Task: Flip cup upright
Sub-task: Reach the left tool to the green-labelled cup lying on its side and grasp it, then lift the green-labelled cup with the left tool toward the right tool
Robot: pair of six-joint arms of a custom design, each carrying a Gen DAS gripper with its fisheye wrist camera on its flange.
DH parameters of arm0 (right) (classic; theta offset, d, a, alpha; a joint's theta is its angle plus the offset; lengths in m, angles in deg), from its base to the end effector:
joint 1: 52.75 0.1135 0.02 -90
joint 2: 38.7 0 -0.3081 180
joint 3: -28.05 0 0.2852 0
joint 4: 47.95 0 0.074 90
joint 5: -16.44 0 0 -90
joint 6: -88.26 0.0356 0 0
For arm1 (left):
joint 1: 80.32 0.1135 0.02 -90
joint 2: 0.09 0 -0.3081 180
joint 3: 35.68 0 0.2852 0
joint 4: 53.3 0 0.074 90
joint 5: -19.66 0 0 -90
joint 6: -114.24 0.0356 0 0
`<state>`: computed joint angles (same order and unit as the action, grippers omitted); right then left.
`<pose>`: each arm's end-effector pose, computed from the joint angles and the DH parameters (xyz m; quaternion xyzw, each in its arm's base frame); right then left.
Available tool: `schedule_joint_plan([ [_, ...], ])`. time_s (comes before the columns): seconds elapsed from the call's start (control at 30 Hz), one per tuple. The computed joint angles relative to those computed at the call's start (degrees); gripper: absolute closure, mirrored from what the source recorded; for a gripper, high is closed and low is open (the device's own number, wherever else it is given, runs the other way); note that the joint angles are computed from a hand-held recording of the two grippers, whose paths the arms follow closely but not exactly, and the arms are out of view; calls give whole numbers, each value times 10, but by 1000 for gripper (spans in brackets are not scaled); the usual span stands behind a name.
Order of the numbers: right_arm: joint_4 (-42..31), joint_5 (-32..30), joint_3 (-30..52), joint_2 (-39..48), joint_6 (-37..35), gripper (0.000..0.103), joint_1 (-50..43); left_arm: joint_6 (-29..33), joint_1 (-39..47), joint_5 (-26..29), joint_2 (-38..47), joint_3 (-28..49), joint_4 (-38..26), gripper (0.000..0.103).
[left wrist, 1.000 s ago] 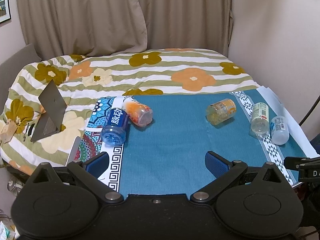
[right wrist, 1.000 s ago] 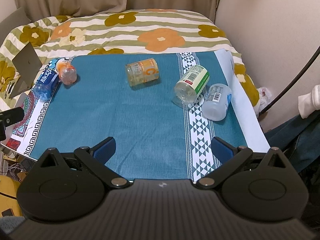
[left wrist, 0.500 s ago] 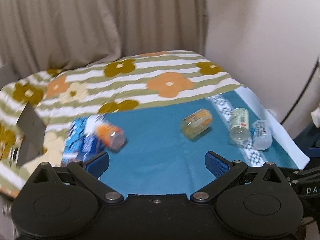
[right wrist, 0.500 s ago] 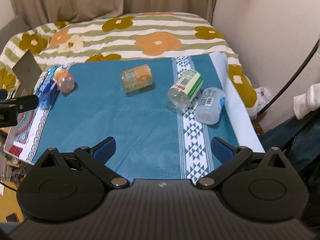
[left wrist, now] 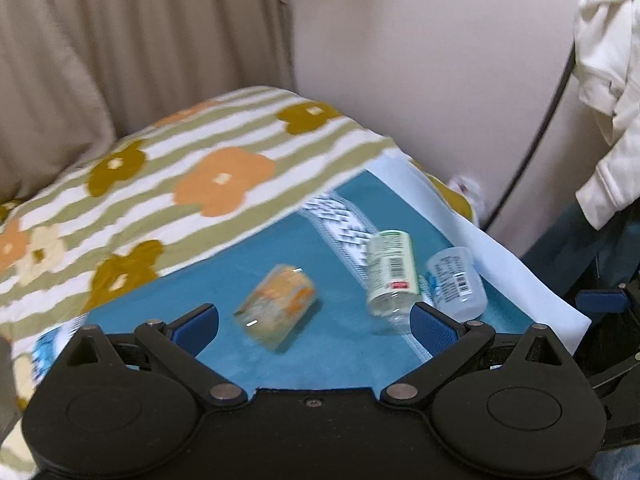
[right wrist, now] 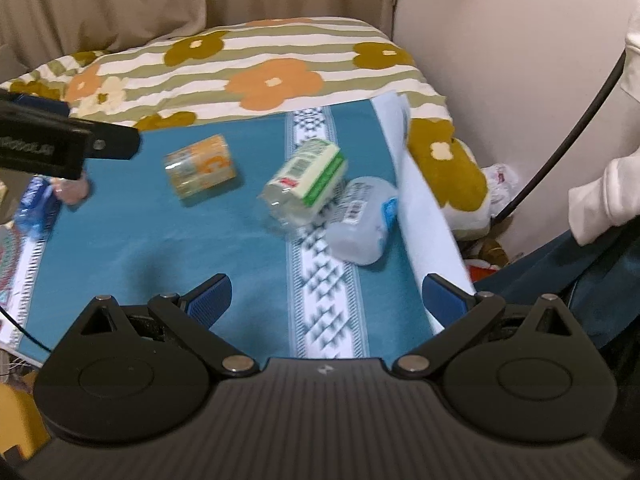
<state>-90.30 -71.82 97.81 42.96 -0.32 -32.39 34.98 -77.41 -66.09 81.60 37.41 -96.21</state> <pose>0.2989 0.1098 0.2706 -0.1520 0.9394 0.0438 0.3041 0.3253 0.0139 0.2900 0.0766 0.9404 0.0044 0.3312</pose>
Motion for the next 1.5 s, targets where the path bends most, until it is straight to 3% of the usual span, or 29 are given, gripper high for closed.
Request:
schedule_joint_plan([
  [0.47, 121, -48, 36, 136, -77, 0, -66, -24, -70, 6, 267, 179, -23, 3],
  [0.7, 134, -71, 50, 176, -113, 0, -77, -40, -81, 3, 336, 229, -54, 14],
  [0.8, 136, -79, 57, 187, -122, 0, -80, -40, -83, 5, 353, 242, -69, 20],
  [0.93, 135, -90, 65, 199, -131, 0, -83, -43, -84, 10, 374, 260, -90, 36],
  [1.27, 133, -98, 68, 204, -142, 0, -85, -52, -83, 3, 362, 247, -81, 37],
  [1.5, 129, -103, 67, 191, -142, 0, -87, -73, -71, 1, 300, 201, -71, 37],
])
